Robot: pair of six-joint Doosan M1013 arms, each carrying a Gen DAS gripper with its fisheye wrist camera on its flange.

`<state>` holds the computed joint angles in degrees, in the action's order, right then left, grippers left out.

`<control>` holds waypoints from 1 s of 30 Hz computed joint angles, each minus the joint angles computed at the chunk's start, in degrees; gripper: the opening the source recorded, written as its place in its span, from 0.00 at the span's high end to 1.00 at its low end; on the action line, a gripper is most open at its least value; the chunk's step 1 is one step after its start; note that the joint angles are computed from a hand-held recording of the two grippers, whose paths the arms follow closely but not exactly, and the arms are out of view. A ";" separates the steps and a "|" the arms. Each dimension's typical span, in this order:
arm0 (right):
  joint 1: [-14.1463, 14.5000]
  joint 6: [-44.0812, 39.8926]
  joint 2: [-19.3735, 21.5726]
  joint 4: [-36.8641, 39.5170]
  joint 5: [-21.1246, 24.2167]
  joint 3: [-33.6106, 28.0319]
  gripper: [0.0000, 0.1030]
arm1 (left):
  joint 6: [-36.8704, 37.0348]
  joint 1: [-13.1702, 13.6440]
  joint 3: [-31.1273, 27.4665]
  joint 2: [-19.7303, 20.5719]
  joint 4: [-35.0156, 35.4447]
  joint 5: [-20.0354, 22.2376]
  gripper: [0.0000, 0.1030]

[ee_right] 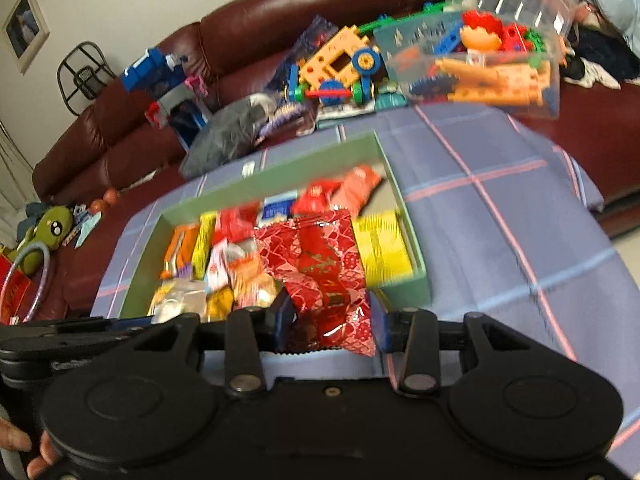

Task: Organize snacks
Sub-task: 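Lift both packs and carry them over the tray, then lower both packs into the tray and open both grippers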

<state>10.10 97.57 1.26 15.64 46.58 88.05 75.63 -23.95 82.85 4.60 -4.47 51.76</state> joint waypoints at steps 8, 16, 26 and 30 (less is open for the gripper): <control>-0.29 1.51 5.50 -1.68 -0.14 -6.55 0.62 | -1.95 2.75 -6.24 4.39 3.00 0.30 0.68; 0.06 2.75 10.91 -3.99 0.70 -12.88 0.61 | -2.43 4.21 -11.69 9.27 4.38 1.81 0.68; 0.82 5.85 13.42 -8.01 -1.84 -14.37 0.10 | -9.62 3.70 -13.48 11.69 11.42 1.83 0.12; 1.34 5.66 13.07 -8.53 -1.78 -13.46 0.00 | -10.18 3.48 -12.29 11.28 11.90 2.80 0.06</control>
<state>11.44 103.23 14.33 7.10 44.80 74.59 65.46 -20.47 70.56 15.88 7.43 54.56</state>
